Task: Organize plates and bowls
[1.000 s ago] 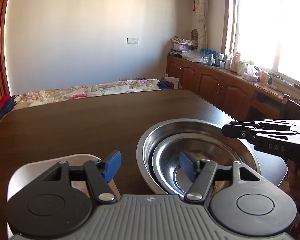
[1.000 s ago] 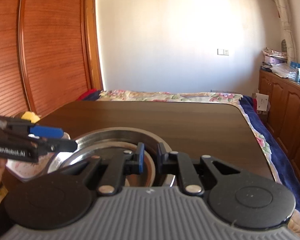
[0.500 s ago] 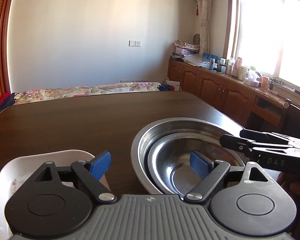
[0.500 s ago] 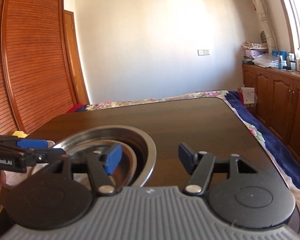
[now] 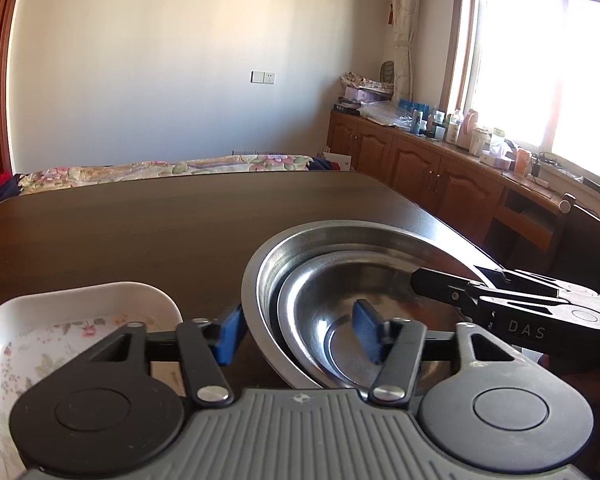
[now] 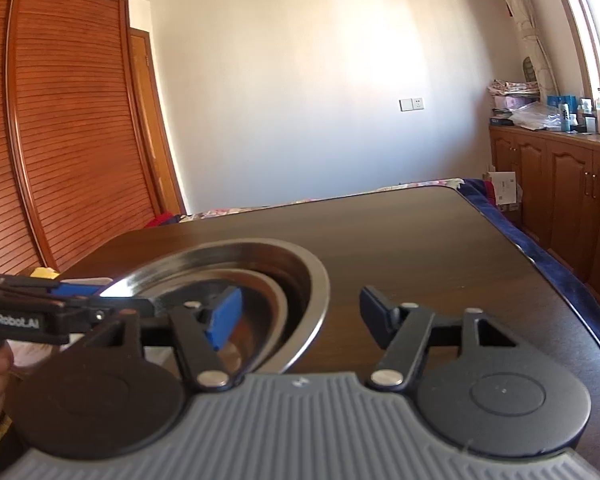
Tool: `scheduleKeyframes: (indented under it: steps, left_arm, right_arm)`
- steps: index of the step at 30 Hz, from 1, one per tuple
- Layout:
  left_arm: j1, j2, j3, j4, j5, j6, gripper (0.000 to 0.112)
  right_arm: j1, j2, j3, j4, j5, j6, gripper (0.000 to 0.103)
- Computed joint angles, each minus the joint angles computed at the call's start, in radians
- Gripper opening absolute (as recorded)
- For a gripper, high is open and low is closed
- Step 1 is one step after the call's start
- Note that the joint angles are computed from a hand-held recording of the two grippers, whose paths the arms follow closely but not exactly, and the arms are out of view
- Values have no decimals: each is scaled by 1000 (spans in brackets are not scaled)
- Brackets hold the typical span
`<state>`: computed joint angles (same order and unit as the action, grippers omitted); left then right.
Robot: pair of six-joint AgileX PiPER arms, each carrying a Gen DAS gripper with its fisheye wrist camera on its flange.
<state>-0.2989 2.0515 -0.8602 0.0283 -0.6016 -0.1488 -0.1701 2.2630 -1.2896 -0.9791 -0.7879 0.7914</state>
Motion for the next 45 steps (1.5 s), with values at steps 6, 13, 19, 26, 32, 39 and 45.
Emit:
scheduleKeyframes:
  steps: [6, 13, 19, 26, 32, 39, 45]
  left_arm:
    - [-19, 2, -6, -71, -2, 46, 45]
    - [-26, -14, 15, -69, -11, 37, 45]
    - [-15, -40, 48, -49, -32, 18, 45]
    - [-24, -72, 78, -80, -36, 29, 45]
    - [-18, -83, 81, -81, -24, 17, 45]
    - [-10, -46, 47, -76, -3, 12, 43]
    - [-21, -31, 64, -150, -58, 51, 23]
  right_arm:
    - [-7, 3, 5, -17, -21, 19, 35]
    - [-2, -4, 21, 16, -22, 7, 33]
    - [-13, -23, 49, 22, -45, 13, 33]
    - [-20, -41, 66, 22, -54, 13, 33]
    - [-12, -47, 35, -16, -13, 111, 33]
    - [-3, -12, -8, -47, 26, 149, 29]
    - [-21, 21, -37, -91, 4, 246, 24]
